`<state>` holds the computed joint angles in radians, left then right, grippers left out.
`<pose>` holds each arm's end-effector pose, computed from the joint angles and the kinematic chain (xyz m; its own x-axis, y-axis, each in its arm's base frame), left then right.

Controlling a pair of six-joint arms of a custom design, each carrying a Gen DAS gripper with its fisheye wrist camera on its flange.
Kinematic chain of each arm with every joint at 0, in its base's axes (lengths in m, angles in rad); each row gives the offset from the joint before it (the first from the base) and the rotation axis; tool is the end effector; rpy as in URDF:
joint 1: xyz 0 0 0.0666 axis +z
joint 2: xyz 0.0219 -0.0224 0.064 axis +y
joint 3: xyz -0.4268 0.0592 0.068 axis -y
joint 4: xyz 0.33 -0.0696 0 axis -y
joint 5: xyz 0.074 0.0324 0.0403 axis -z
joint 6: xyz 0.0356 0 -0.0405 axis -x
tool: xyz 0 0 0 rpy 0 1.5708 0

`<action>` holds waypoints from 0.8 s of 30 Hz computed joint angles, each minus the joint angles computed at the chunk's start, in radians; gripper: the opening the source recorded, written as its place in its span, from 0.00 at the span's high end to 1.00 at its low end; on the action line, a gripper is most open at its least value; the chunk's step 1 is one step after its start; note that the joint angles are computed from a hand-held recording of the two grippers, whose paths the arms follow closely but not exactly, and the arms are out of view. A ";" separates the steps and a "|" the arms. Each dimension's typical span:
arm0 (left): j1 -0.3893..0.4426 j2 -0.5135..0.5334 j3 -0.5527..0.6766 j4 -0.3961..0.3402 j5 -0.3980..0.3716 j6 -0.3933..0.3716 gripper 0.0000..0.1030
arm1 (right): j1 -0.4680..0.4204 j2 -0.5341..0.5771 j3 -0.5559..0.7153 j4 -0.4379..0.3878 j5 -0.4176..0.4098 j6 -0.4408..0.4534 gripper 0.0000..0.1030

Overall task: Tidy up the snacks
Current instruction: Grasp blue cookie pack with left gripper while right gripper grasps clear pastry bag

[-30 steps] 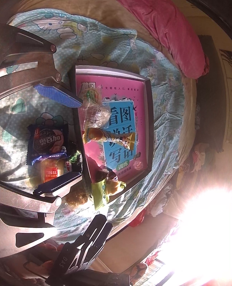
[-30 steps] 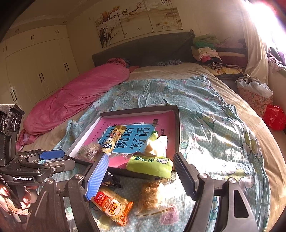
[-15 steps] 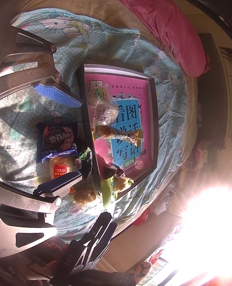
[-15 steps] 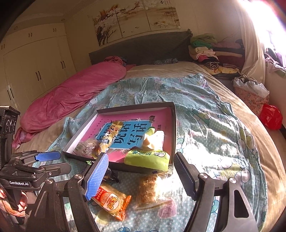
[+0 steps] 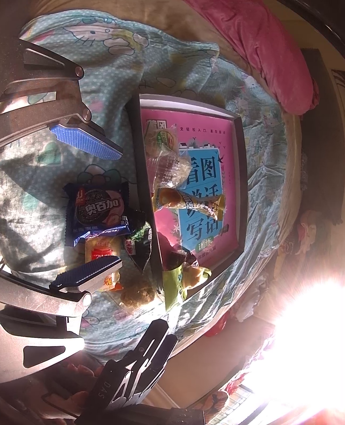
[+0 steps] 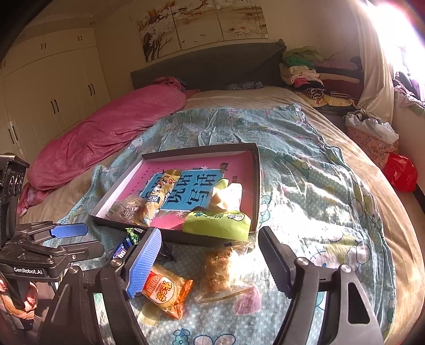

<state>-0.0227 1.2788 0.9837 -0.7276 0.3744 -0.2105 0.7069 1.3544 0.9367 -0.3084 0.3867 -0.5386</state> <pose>0.3352 -0.0210 0.3714 -0.7902 0.2125 -0.5748 0.3853 0.9017 -0.1964 0.2965 0.2351 0.3570 -0.6319 0.0850 -0.7703 -0.0733 0.9830 0.1686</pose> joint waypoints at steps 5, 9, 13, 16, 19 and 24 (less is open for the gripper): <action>-0.001 0.011 -0.003 -0.010 -0.001 -0.001 0.26 | -0.004 0.007 0.002 -0.022 -0.006 -0.016 0.27; -0.004 0.013 -0.007 -0.012 -0.004 -0.005 0.26 | -0.005 0.009 0.002 -0.031 -0.010 -0.025 0.27; -0.004 0.013 -0.009 -0.014 -0.003 -0.006 0.26 | -0.002 0.012 0.004 -0.037 -0.011 -0.024 0.27; -0.004 0.014 -0.009 -0.018 -0.002 -0.006 0.26 | 0.001 0.015 0.006 -0.048 -0.016 -0.023 0.27; -0.007 0.016 -0.010 -0.021 -0.003 -0.005 0.26 | 0.004 0.025 0.013 -0.063 -0.020 -0.024 0.27; -0.008 0.016 -0.011 -0.026 -0.002 -0.008 0.26 | 0.010 0.028 0.016 -0.070 -0.019 -0.021 0.27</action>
<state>-0.0310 1.2944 0.9723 -0.7537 0.3723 -0.2189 0.7166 1.3824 0.9522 -0.3786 0.3673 -0.5600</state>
